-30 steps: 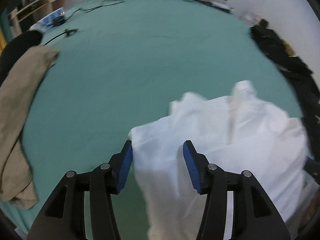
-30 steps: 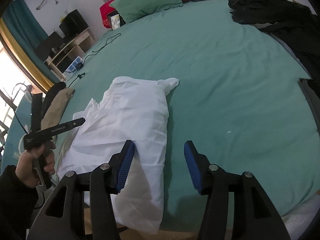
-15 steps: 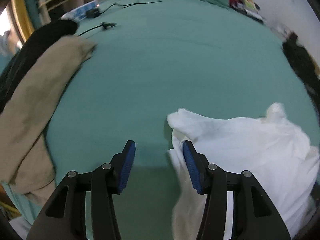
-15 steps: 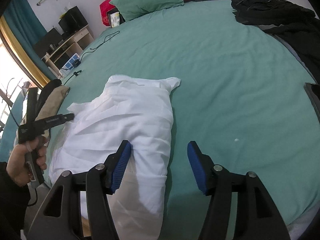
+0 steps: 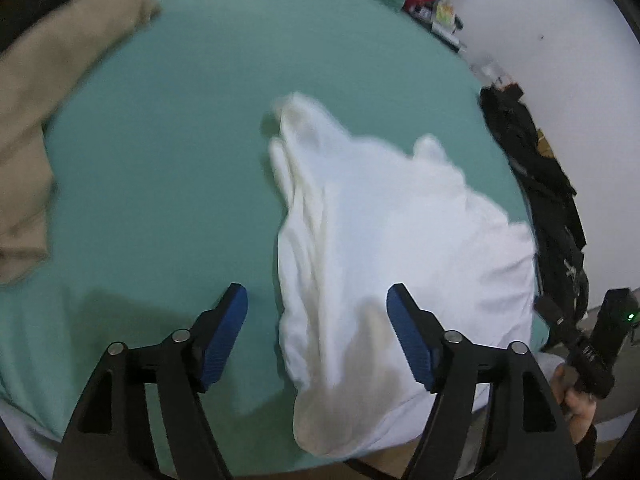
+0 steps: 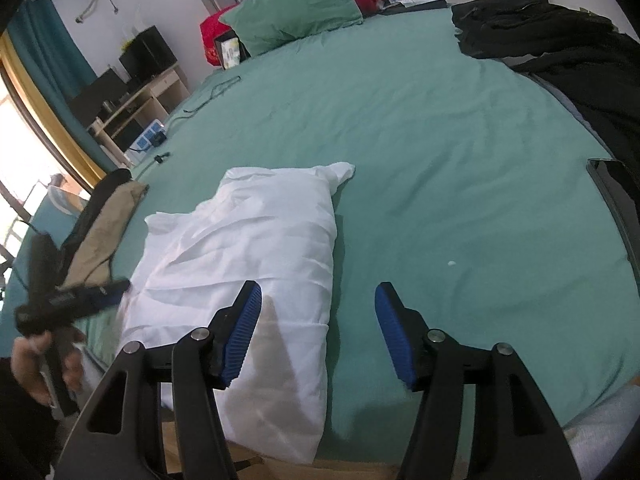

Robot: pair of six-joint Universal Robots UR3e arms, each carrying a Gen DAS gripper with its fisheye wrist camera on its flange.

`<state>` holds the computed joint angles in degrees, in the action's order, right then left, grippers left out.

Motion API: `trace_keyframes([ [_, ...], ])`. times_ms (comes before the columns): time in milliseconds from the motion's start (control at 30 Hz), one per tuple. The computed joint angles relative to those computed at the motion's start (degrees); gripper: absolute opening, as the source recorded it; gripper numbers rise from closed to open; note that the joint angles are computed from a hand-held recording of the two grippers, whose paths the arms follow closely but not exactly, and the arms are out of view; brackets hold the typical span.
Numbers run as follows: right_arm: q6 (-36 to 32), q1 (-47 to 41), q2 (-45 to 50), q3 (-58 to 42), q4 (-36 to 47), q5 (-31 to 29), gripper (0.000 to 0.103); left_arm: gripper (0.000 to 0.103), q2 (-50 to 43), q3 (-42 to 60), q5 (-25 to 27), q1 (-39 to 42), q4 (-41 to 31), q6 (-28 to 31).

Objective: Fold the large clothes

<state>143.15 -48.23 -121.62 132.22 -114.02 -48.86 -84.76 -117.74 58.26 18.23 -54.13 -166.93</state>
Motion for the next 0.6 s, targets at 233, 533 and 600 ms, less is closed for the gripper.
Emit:
trace_keyframes([
  [233, -0.81, -0.35, 1.05, 0.57, 0.68, 1.11, 0.059, 0.084, 0.42, -4.79, -13.02, 3.7, -2.36, 4.18],
  [533, 1.37, 2.91, 7.14, 1.6, -4.79, -0.48, 0.059, 0.086, -6.05, -1.3, -16.14, -5.29, -0.73, 4.97],
  [600, 1.62, 3.26, 8.5, 1.42, -5.57, -0.5, 0.06, 0.087, -7.23, 0.16, -14.19, -8.96, 2.25, 3.19],
])
